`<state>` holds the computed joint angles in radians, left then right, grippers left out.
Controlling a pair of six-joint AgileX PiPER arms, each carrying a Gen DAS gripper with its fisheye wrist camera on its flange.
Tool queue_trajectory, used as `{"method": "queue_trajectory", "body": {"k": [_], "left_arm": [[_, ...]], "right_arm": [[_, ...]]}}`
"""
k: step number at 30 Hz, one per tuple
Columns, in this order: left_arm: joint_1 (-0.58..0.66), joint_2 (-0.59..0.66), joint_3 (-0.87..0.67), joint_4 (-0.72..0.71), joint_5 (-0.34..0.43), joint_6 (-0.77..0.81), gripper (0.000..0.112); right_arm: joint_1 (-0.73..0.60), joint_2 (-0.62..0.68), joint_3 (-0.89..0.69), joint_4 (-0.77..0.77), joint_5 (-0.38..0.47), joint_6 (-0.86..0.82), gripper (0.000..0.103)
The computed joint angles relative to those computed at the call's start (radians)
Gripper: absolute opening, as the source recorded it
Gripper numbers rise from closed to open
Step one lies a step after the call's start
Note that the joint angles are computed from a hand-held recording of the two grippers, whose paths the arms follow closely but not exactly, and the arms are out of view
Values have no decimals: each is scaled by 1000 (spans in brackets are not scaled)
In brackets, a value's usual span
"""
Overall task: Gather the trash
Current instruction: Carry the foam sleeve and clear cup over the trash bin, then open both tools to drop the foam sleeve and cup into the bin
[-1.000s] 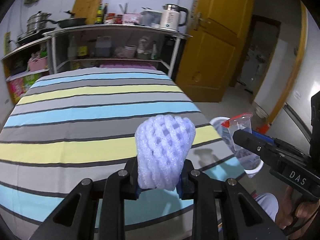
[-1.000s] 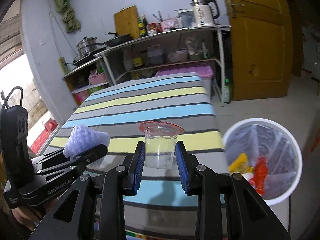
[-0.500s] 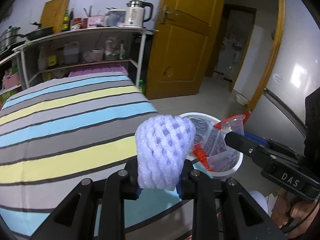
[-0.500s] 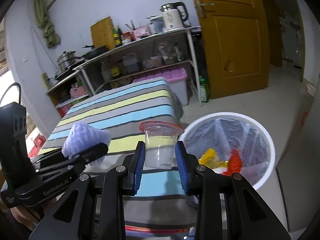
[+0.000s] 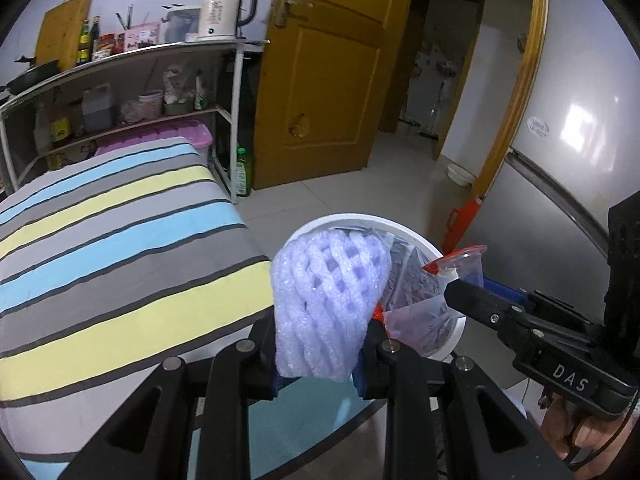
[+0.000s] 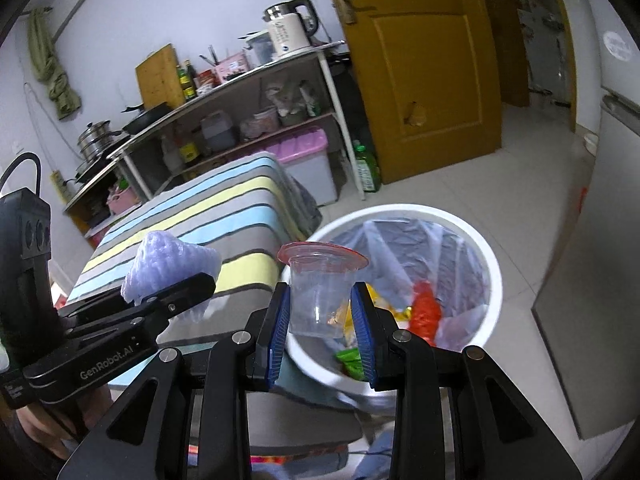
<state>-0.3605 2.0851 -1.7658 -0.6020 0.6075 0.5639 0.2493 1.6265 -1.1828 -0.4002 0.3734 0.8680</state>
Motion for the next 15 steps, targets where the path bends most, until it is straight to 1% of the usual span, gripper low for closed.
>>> {"method": "queue_trajectory", "body": {"k": [9, 11, 15], "left_arm": [[-50, 119, -177, 89, 70, -106, 27], [-57, 131, -191, 98, 76, -119, 28], [-69, 189, -286, 139, 126, -170, 31]], "right_arm": [[-73, 24, 17, 84, -17, -70, 32], [-90, 39, 15, 123, -20, -104, 32], [-121, 66, 14, 204, -29, -176, 32]]}}
